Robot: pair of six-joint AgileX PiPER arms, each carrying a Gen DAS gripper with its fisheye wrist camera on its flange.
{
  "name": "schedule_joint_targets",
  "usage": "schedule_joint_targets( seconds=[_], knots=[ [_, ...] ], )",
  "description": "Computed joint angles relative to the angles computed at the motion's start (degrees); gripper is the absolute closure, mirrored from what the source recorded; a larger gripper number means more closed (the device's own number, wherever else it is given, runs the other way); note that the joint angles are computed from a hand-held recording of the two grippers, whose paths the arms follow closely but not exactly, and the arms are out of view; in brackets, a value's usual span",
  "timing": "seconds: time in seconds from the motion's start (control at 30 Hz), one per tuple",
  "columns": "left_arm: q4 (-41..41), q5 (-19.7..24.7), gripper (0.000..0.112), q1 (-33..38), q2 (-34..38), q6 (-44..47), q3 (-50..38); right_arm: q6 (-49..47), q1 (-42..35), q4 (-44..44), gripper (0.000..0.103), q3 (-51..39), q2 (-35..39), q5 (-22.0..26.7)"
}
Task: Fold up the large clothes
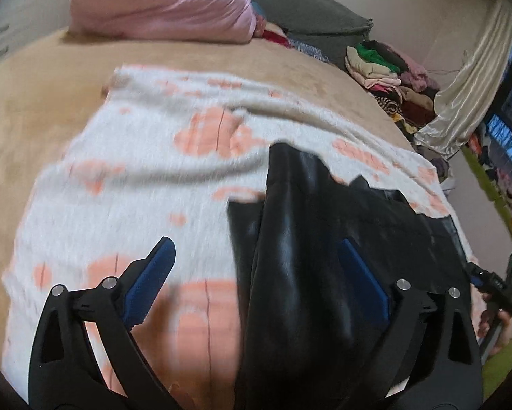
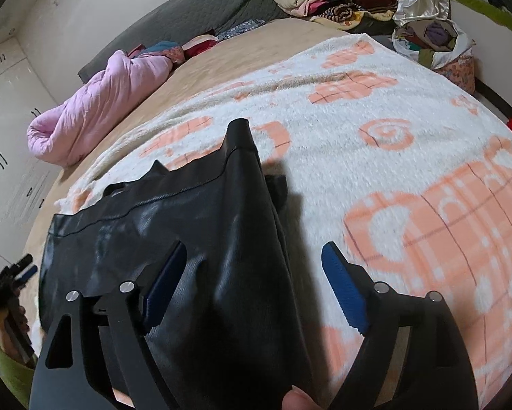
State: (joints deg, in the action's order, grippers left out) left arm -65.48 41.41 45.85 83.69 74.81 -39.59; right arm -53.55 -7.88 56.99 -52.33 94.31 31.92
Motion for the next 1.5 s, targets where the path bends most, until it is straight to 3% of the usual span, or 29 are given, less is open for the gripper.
schedule_joint_targets(
  seconds=[0.17, 0.33, 0.47, 0.5, 0.53, 0.6, 0.63, 0.73, 0.83, 1.0, 1.23, 1.4, 1.5],
  knots=[
    [1.2, 7.3, 0.022, 5.8, 1.5, 0.4, 2.6, -2.1, -2.6, 1.3, 0.023, 3.9, -2.5, 3.5],
    [1.0, 10.5, 0.022, 8.3, 1.8, 3.7, 7.6, -4.4, -6.5, 3.5, 0.023, 6.3, -2.8, 8.6],
    [0.0, 12.9, 0.022, 8.6, 3.7, 5.3, 9.7, -4.0, -7.8, 2.8, 0.023, 7.5, -1.8, 10.0],
    [-0.3, 13.1, 0.028, 8.2, 4.5, 5.7, 10.2, -5.0, -8.3, 3.4, 0.028, 8.0, -1.7, 10.7],
    [-0.8, 11.2, 0.036, 6.7, 3.9, 5.8, 11.4, -6.4, -8.9, 4.2, 0.048, 8.0, -1.4, 12.4],
    [-1.9, 5.2, 0.047, 3.0, -1.0, 6.7, 14.8, -7.4, -9.6, 4.9, 0.058, 7.9, -1.2, 15.0],
    [-1.7, 4.6, 0.050, 2.6, -2.4, 6.0, 15.2, -7.9, -9.4, 4.5, 0.065, 8.5, -2.1, 14.4],
    [-1.1, 7.8, 0.061, 6.2, -3.6, 6.9, 16.1, -8.3, -9.0, 3.6, 0.072, 9.8, -4.6, 13.0],
    [1.0, 11.0, 0.064, 10.4, -4.2, 8.4, 17.1, -8.4, -10.2, 3.5, 0.072, 11.2, -6.0, 13.1],
    [2.8, 9.9, 0.064, 10.3, -10.3, 7.9, 20.0, -8.7, -10.9, 3.2, 0.070, 13.5, -8.4, 11.5],
    [2.0, 7.5, 0.060, 7.7, -9.8, 6.8, 19.1, -7.4, -8.8, 2.2, 0.049, 16.1, -12.6, 5.4],
    [2.2, 6.2, 0.049, 7.0, -10.9, 5.8, 19.4, -5.9, -3.8, 2.1, 0.035, 20.7, -22.5, -4.7],
    [3.0, 7.1, 0.044, 8.9, -12.0, 6.6, 19.5, -4.3, 1.9, 1.7, 0.034, 24.9, -30.7, -10.5]
  ],
)
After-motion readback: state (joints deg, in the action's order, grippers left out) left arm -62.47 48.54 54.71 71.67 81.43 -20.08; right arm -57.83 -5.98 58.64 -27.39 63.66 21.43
